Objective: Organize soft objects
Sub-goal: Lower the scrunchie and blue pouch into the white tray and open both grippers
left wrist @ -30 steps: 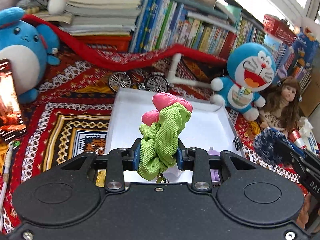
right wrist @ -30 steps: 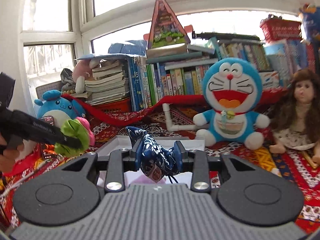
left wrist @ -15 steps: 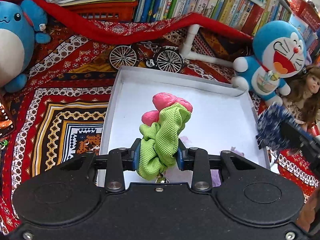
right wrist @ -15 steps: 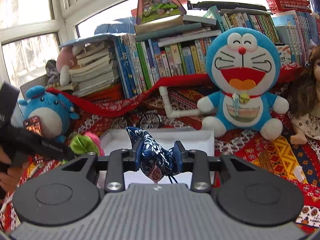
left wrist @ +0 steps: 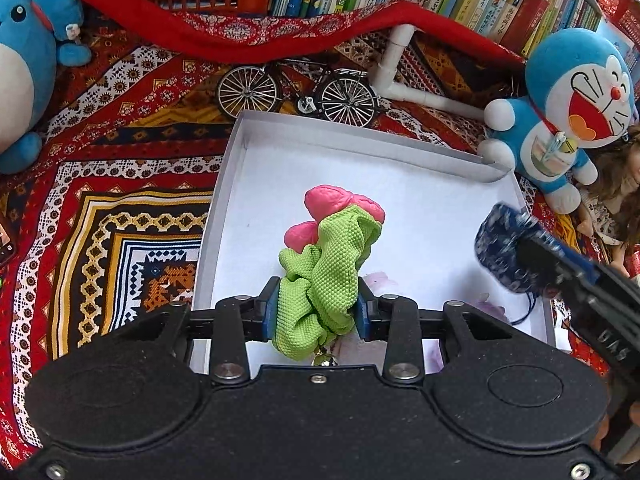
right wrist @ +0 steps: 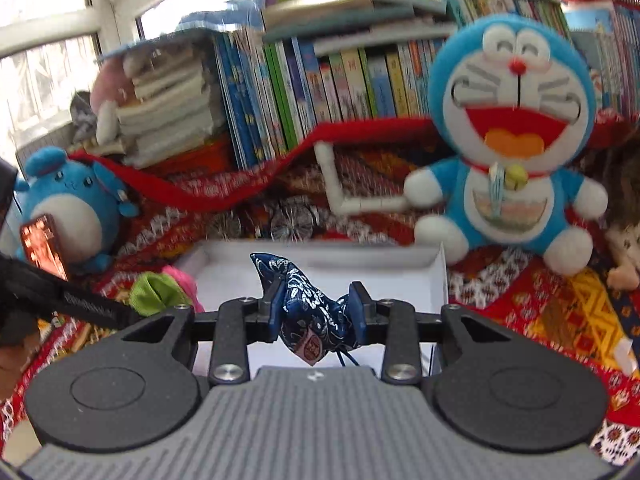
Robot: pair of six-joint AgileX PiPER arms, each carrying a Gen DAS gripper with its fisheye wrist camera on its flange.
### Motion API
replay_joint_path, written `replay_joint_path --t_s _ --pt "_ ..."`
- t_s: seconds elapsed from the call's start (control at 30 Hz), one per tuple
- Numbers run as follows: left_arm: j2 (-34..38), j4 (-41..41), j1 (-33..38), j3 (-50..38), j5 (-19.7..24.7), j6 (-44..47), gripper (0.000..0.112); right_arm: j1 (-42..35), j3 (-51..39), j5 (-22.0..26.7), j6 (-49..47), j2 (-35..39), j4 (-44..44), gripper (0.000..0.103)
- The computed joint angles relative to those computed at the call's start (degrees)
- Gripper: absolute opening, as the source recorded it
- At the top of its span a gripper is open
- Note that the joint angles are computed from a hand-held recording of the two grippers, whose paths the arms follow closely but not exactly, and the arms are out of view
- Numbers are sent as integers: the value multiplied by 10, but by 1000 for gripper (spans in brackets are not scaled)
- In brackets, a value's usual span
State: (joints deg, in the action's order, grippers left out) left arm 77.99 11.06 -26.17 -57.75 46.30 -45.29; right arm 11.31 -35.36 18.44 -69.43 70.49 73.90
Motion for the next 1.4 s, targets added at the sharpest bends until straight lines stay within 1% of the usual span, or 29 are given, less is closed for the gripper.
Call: replay_joint_path --t_s 0.1,0.2,0.43,0.57,0.63,0.73,0.8,0.87,0.97,1.07,1.13,1.23,1.4 --pt "1 -5 4 2 -1 6 36 10 3 -9 14 9 -22 40" --pt "1 -11 8 4 -3 12 37 11 2 -6 25 19 -36 41" --pt "6 -19 11 5 -6 12 38 20 4 -12 24 27 -38 44" --pt "6 -23 10 5 -7 14 40 19 4 -8 31 28 -46 49" --pt "8 -18 8 4 -4 11 44 17 4 -5 30 28 -45 52" --pt "9 -16 5 1 1 8 46 13 5 0 27 27 -42 54" --pt "7 -14 4 0 3 6 48 11 6 3 25 26 -40 58" --pt "4 -10 1 -1 5 3 51 7 7 8 16 24 -31 64" --pt "-2 6 -8 -3 11 -10 58 1 9 22 8 16 -24 68" --pt "-12 19 -18 -3 14 -16 62 6 12 22 7 2 -27 72" --pt "-21 24 -25 -2 17 -18 67 9 14 23 7 -9 -29 74" --pt "-36 38 -38 1 21 -31 69 8 17 32 12 -26 -35 76" --pt "-71 83 -73 12 33 -75 73 2 27 47 15 -64 -45 81"
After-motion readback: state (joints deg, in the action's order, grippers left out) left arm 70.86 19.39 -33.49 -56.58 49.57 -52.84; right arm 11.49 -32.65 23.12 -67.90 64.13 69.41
